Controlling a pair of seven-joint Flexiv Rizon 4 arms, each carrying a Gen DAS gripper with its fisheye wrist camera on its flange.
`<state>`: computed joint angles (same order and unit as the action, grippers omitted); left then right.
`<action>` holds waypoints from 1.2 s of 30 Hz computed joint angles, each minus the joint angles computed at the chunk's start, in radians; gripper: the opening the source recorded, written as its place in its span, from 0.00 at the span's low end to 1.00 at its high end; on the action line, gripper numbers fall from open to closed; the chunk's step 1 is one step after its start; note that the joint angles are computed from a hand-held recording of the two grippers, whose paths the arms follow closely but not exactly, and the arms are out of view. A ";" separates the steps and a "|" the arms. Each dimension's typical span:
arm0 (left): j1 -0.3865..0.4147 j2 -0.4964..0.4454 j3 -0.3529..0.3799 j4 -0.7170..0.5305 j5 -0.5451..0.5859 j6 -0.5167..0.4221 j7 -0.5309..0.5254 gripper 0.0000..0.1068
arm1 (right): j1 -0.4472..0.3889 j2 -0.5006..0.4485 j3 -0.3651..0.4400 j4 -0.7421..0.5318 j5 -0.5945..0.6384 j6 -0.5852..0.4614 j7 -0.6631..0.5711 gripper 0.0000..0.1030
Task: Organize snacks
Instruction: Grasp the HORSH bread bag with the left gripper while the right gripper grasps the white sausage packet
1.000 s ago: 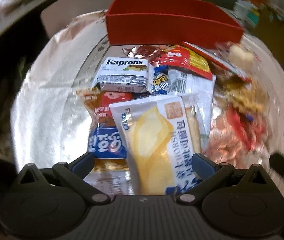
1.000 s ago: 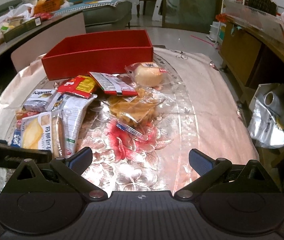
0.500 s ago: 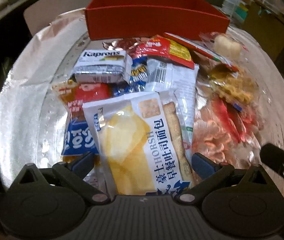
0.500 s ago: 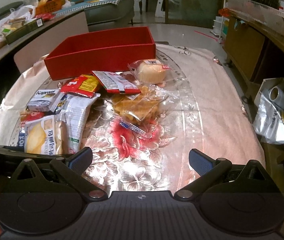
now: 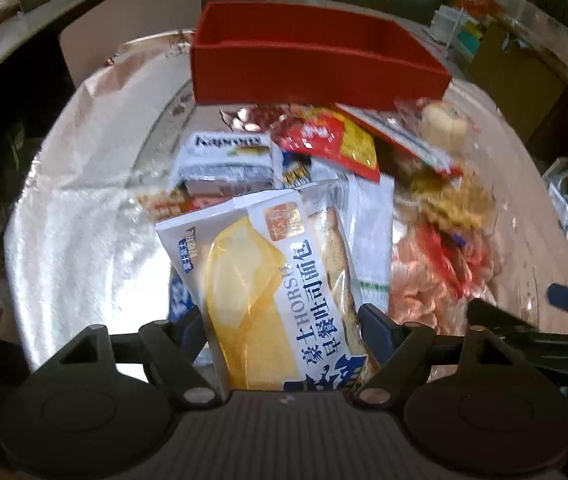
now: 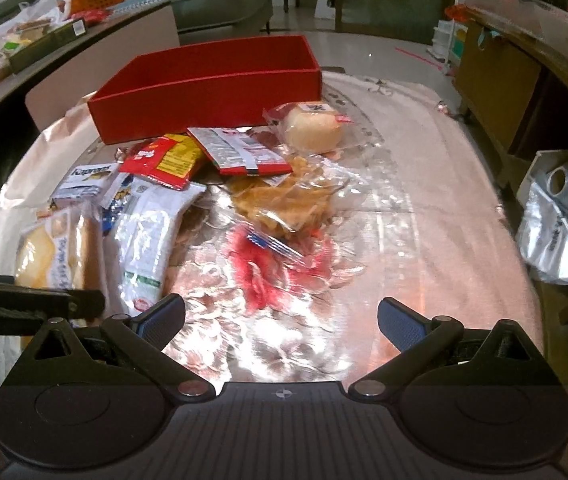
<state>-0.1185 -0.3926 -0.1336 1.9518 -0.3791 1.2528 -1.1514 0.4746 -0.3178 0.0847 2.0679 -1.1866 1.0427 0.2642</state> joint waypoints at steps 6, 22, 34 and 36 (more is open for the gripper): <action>0.047 -0.001 -0.014 -0.025 -0.058 -0.020 0.044 0.66 | 0.016 -0.065 -0.023 -0.093 0.028 0.031 -0.012 1.00; 0.060 -0.040 0.029 -0.054 -0.043 -0.048 0.019 0.66 | 0.126 -0.318 -0.052 -0.425 0.363 -0.106 -0.404 1.00; 0.065 -0.081 0.044 -0.114 -0.006 -0.171 -0.047 0.68 | 0.119 -0.280 -0.071 -0.340 0.369 0.011 -0.511 0.95; 0.075 -0.086 0.031 -0.113 -0.027 -0.171 -0.040 0.71 | 0.119 -0.268 -0.069 -0.331 0.383 0.002 -0.558 0.89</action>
